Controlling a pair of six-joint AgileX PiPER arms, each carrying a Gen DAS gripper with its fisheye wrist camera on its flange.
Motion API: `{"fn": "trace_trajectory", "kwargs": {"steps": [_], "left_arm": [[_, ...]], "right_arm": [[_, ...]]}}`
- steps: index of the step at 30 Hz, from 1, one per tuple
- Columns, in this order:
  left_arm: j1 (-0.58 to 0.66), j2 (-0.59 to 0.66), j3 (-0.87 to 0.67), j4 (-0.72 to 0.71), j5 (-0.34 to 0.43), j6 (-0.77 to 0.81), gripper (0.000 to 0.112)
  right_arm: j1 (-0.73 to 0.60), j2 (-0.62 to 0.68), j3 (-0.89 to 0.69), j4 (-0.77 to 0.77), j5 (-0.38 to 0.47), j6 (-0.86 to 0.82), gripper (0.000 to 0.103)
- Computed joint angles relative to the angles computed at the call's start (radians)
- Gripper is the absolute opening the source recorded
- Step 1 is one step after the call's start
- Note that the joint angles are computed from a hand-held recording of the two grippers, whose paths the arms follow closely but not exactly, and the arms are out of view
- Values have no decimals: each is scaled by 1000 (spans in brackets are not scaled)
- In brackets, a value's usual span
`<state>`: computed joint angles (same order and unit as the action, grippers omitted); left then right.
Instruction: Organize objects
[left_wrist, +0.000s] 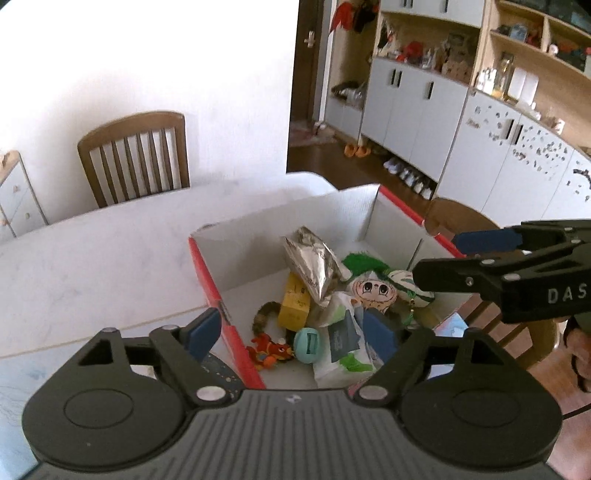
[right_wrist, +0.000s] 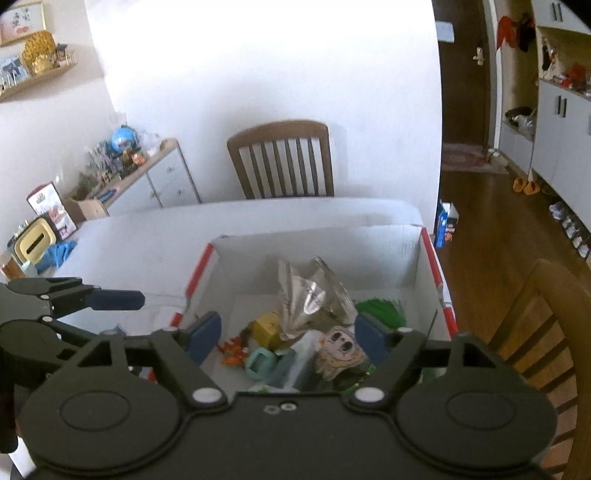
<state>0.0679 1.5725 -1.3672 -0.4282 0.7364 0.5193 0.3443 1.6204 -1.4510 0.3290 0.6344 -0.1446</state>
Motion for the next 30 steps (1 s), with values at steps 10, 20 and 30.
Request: {"fn": "trace_trajectory", "kwargs": {"steps": [10, 20, 30], "left_arm": [[173, -112, 88, -244, 63, 270, 101], [338, -149, 120, -384, 169, 471, 103], [475, -168, 162, -457, 224, 641, 102]], "right_arm": [[169, -151, 175, -350, -150, 448, 101], [399, -214, 239, -919, -100, 1088, 102], [581, -180, 212, -1184, 90, 1398, 102]]}}
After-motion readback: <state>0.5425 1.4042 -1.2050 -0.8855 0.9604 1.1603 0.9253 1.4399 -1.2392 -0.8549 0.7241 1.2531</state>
